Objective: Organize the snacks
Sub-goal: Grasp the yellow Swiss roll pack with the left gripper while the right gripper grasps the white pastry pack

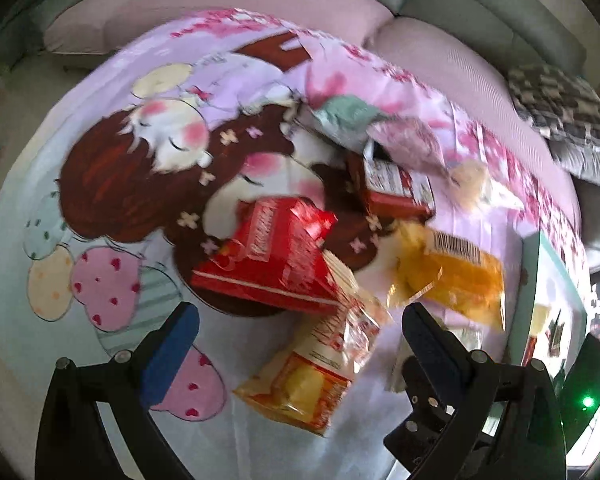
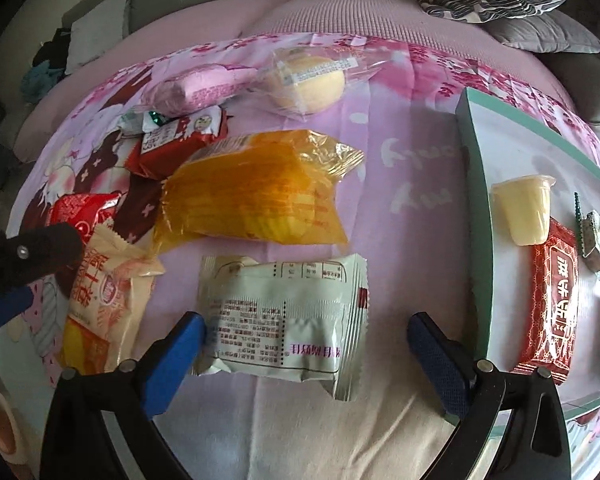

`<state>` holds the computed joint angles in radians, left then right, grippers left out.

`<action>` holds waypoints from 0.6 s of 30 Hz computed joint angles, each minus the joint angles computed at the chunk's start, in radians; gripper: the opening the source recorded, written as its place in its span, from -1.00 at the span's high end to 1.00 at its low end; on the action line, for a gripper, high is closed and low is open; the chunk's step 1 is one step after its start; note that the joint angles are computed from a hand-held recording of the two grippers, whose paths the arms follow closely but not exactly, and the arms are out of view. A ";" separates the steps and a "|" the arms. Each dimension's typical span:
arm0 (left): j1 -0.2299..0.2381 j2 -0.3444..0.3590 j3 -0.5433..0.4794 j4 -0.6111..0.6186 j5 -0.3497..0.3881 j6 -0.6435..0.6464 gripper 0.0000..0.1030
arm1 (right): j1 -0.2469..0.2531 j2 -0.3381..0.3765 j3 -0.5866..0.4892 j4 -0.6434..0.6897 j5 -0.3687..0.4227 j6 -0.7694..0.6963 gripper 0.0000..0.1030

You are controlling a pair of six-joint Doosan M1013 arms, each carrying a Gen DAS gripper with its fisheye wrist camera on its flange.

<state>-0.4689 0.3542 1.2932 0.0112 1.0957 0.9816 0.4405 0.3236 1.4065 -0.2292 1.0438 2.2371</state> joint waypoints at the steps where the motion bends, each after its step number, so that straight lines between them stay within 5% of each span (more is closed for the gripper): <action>1: 0.000 0.008 -0.007 -0.013 0.018 0.014 -0.97 | -0.001 -0.004 0.004 0.004 -0.001 -0.004 -0.98; 12: -0.017 0.079 -0.070 -0.023 0.167 0.063 -0.96 | -0.003 -0.012 0.010 0.023 0.002 -0.015 -0.98; 18: -0.029 0.100 -0.090 0.015 0.193 0.040 -0.76 | -0.004 -0.005 0.001 0.025 0.009 -0.022 -0.98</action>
